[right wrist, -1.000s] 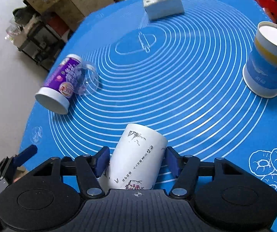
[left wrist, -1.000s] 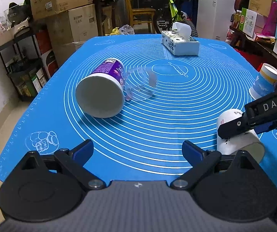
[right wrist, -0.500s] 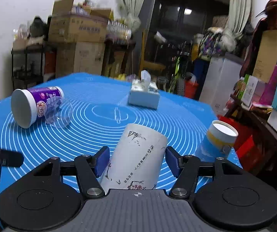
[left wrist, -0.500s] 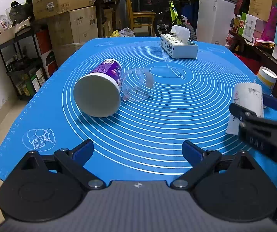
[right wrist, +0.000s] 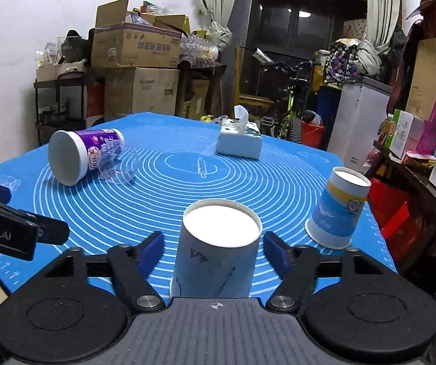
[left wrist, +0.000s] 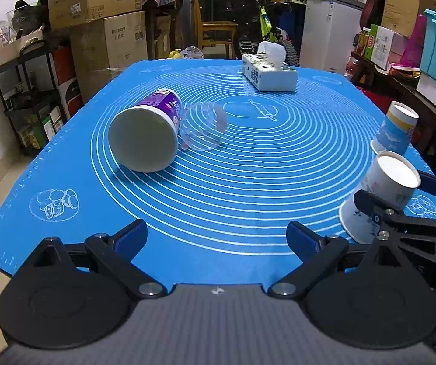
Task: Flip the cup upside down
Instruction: 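Lift and rotate the white cup with the right gripper, open end up, then set the white cup upright on the mat and open the right gripper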
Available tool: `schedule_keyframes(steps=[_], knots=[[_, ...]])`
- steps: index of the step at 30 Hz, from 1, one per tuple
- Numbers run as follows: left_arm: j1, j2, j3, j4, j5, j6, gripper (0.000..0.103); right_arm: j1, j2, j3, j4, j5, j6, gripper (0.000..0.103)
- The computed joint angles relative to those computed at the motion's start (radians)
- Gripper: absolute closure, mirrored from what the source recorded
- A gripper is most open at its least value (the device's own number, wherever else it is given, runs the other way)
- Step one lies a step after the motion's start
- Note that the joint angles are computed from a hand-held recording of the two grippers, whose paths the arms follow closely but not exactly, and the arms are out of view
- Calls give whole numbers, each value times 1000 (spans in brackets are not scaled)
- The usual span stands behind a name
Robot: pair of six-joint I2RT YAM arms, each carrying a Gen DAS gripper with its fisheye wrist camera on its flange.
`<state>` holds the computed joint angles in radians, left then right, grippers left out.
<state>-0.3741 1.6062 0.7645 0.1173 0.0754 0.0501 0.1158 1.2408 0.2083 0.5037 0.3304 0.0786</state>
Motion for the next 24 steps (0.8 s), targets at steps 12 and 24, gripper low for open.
schedule_keyframes(steps=[12, 24], knots=[[-50, -125, -141, 19, 7, 43, 6, 1, -536, -63, -578, -14, 154, 20], [-96, -183, -180, -11, 22, 48, 6, -56, -683, -61, -758, -55, 155, 20]])
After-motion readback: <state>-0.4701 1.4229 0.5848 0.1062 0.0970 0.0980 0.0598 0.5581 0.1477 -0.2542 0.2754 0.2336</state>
